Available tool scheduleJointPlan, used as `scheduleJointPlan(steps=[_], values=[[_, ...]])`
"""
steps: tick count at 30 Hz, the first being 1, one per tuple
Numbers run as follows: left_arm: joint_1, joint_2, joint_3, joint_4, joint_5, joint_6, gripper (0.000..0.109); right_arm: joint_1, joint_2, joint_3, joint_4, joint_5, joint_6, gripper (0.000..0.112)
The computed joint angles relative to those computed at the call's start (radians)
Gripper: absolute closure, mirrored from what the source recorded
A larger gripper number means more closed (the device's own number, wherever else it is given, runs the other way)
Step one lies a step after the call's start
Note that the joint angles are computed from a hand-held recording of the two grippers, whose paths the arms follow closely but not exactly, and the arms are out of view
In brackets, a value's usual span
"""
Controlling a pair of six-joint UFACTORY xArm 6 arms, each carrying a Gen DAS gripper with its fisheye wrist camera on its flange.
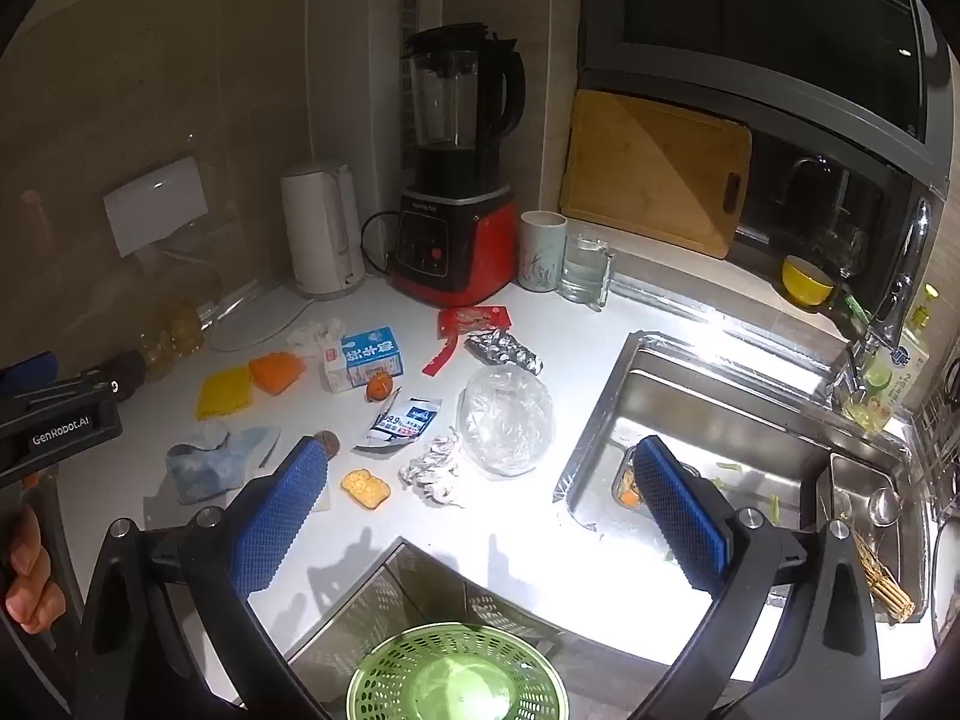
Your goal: Collect trash
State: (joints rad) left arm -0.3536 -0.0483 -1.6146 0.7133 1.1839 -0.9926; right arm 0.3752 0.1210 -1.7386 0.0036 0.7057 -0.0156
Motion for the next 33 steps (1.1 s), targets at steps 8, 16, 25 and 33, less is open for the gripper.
scheduleJointPlan(steps=[8,16,25,33], values=[[-0.006,0.01,0.008,-0.005,0.003,-0.012,0.012,0.005,0.002,0.007,-0.005,-0.01,0.009,0.011],[-0.008,-0.005,0.043,-0.014,-0.024,-0.021,0.012,0.008,-0.002,0.016,-0.012,-0.004,0.002,0.011],[0.004,-0.007,0.03,-0.032,-0.023,0.002,0.012,0.012,0.005,0.001,-0.023,0.01,0.008,0.011],[0.003,-0.007,0.031,-0.04,-0.027,0.006,0.012,0.017,-0.003,0.02,-0.035,-0.002,0.02,0.011]])
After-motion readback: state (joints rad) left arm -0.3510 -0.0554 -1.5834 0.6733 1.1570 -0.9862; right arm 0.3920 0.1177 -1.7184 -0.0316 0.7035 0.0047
